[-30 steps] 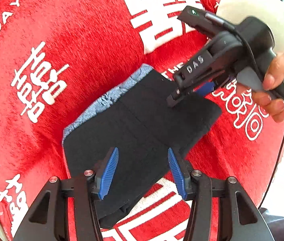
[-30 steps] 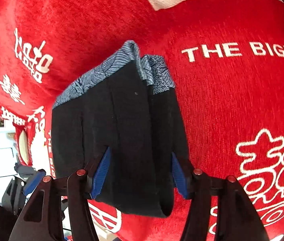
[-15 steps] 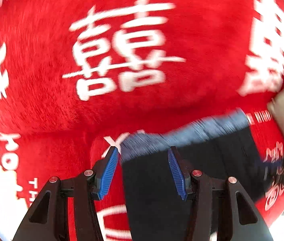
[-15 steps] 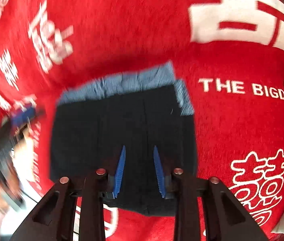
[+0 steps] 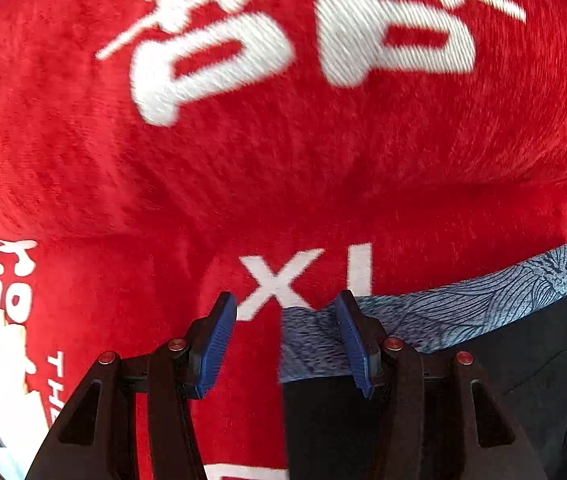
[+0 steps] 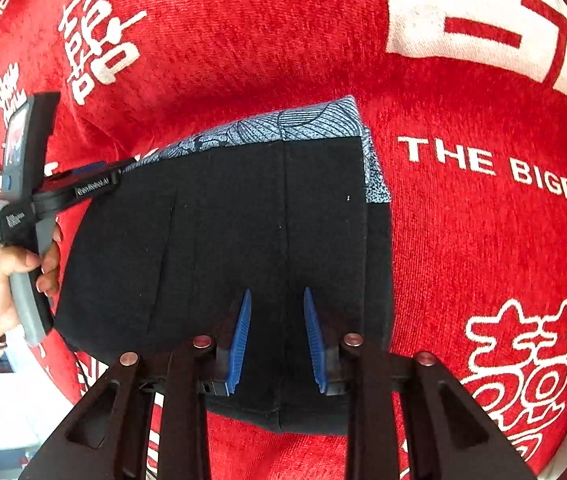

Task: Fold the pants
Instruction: 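Release and press the folded bundle flat with both grippers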

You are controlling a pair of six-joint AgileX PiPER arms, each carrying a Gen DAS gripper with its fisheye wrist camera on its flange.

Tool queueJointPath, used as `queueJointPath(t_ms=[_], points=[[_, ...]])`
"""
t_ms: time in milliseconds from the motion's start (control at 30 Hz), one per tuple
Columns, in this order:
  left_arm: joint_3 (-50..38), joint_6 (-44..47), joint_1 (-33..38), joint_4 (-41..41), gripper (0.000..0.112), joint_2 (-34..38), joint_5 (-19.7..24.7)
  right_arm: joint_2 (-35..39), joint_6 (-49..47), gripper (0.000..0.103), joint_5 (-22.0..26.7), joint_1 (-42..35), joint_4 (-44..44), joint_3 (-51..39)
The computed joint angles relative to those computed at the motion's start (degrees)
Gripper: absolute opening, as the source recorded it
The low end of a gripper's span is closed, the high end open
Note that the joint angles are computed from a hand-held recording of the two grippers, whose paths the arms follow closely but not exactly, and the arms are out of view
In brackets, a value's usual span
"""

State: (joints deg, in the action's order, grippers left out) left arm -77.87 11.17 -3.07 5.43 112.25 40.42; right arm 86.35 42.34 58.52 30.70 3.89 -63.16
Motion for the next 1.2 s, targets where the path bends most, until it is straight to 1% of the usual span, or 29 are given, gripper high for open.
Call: queueJointPath(t_ms=[67,133,167,267,300,333,400,467,533,567,600,633,700,733,767,800,867,933,967,1000,1100,1167,1200], points=[[0.05,2.13,1.71,-2.07,0.053,-1.9,1.22,-0.28,-0.52,0.029,0.71,-0.14,-0.07,-0.33],[1.03,6.35,4.36,-6.12,0.053,-5.11,3.42,-0.93,0.16,0.032,1.68,-0.32,-0.13,-0.96],[1.62,8.23,5.48,-7.73,0.053,-6.73,4.89,-1.07,0.99,0.032,2.12,-0.3,-0.45,-1.46],[4.96,14.24,8.73,-13.13,0.053,-12.69,10.25,-4.75,4.6,0.032,3.62,0.69,-1.98,-0.68],[7.22,16.7,9.84,-15.33,0.053,-15.54,12.57,-5.82,5.37,0.032,4.47,0.91,-2.48,-0.59],[9.07,18.01,10.3,-16.2,0.053,-17.56,13.79,-6.6,6.27,0.032,5.29,1.29,-2.94,-0.91],[14.56,19.33,10.5,-16.53,0.053,-22.04,14.53,-8.02,8.88,0.032,6.44,2.93,-4.07,-1.1],[20.14,18.31,9.89,-14.53,0.053,-24.72,12.81,-8.35,11.09,0.032,6.34,5.07,-4.34,-0.24],[23.11,16.6,10.49,-14.87,0.055,-24.57,10.46,-8.98,11.62,0.032,6.78,5.51,-3.63,1.36],[24.87,17.2,11.63,-16.34,0.057,-25.15,9.03,-9.43,12.22,0.032,6.01,5.92,-3.15,3.39],[27.01,17.36,12.04,-16.77,0.063,-25.85,6.29,-9.56,13.05,0.033,5.62,6.71,-3.3,4.73],[27.96,16.67,11.37,-16.12,0.066,-26.11,4.65,-9.72,13.48,0.037,5.18,7.19,-3.34,5.76],[31.86,17.4,10.07,-15.4,0.066,-28.24,0.09,-10.72,15.11,0.044,3.24,7.83,-3.34,8.87],[33.0,18.71,10.25,-15.11,0.066,-29.35,-1.35,-10.95,15.76,0.046,2.38,8.01,-3.38,10.06],[34.67,18.75,9.57,-14.43,0.066,-30.91,-2.75,-10.98,16.62,0.051,1.79,8.38,-3.86,10.95],[35.13,18.33,9.1,-13.64,0.066,-31.63,-3.08,-11.0,17.27,0.056,1.76,8.61,-4.34,11.21],[33.27,17.43,9.81,-13.37,0.066,-31.32,-0.28,-11.51,17.71,0.057,1.92,8.07,-4.08,11.54],[28.67,14.81,9.93,-13.09,0.066,-29.55,5.01,-12.47,16.96,0.057,2.37,7.14,-3.14,11.43],[27.05,14.18,10.22,-13.02,0.066,-29.06,7.18,-13.08,16.4,0.059,2.98,6.79,-2.88,11.04],[24.88,12.82,9.68,-12.61,0.066,-26.76,8.1,-13.53,16.09,0.06,3.76,6.62,-2.77,10.61],[21.24,13.32,10.88,-13.58,0.066,-25.79,13.64,-14.64,16.18,0.06,7.38,6.46,-2.74,8.93],[19.9,13.12,10.99,-13.56,0.066,-26.05,15.75,-15.38,17.32,0.06,9.84,6.36,-3.14,8.06],[19.04,12.88,11.04,-13.36,0.066,-25.88,16.29,-15.92,17.77,0.06,10.2,6.09,-3.16,8.17]])
